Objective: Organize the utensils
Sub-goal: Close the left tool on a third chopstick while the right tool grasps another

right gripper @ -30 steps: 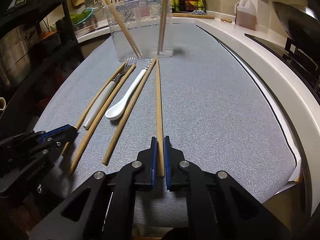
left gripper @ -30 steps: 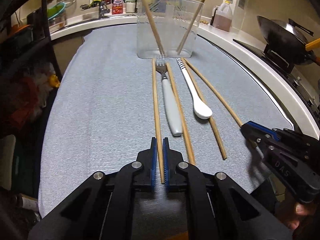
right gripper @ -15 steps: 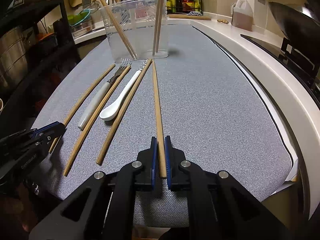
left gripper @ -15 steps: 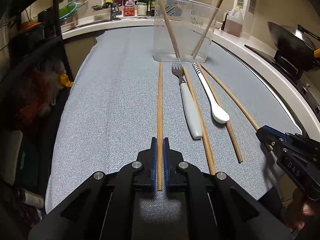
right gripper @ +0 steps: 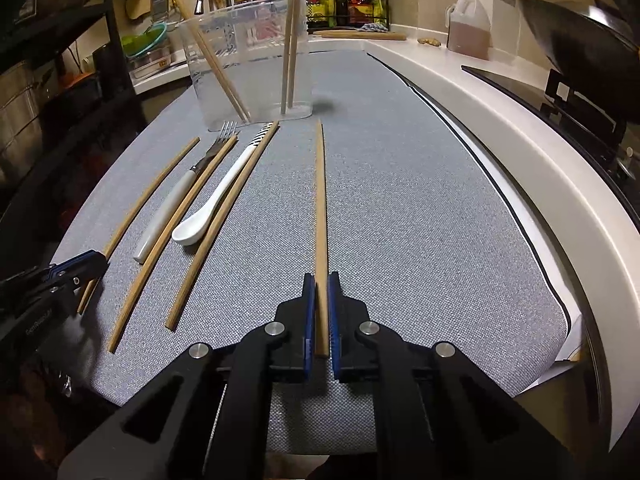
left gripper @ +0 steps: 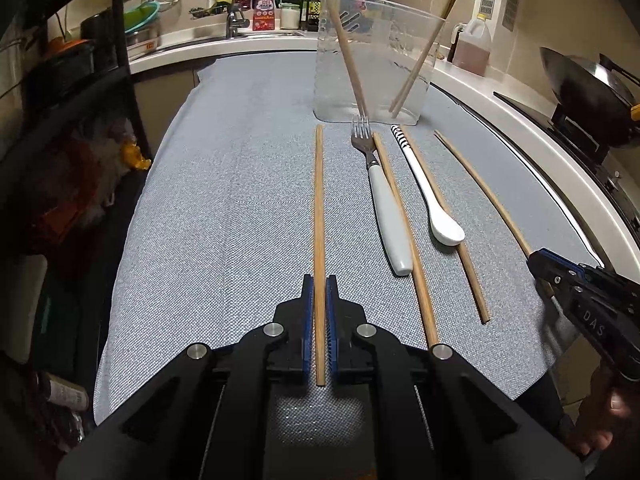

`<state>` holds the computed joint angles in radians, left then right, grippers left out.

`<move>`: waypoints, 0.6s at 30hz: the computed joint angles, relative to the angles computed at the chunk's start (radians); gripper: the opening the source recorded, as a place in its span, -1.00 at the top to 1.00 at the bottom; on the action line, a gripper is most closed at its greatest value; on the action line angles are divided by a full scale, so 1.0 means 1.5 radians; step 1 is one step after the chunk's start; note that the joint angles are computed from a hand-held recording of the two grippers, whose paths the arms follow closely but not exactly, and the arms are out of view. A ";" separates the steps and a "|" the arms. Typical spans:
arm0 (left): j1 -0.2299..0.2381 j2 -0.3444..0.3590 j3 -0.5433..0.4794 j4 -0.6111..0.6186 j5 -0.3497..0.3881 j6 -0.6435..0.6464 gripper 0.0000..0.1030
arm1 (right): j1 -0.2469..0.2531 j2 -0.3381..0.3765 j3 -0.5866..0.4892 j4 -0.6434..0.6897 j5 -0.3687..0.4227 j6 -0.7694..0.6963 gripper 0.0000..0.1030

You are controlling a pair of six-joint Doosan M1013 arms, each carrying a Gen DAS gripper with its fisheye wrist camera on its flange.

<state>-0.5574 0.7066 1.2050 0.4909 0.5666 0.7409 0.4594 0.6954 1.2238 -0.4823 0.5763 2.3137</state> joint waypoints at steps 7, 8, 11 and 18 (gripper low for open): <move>-0.002 0.006 -0.007 0.018 -0.002 -0.008 0.88 | 0.001 -0.002 0.007 -0.006 -0.009 0.003 0.85; -0.003 0.005 -0.006 0.020 -0.002 -0.009 0.88 | 0.000 -0.002 0.007 -0.004 -0.009 0.002 0.85; -0.004 0.006 -0.007 0.026 -0.003 -0.012 0.88 | 0.001 -0.002 0.006 -0.007 -0.008 0.002 0.85; -0.004 0.006 -0.007 0.019 -0.006 -0.010 0.88 | -0.001 -0.002 0.002 0.017 -0.005 -0.019 0.87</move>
<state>-0.5626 0.7160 1.1940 0.5200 0.5579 0.7252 0.4578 0.6923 1.2263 -0.4571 0.5695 2.2851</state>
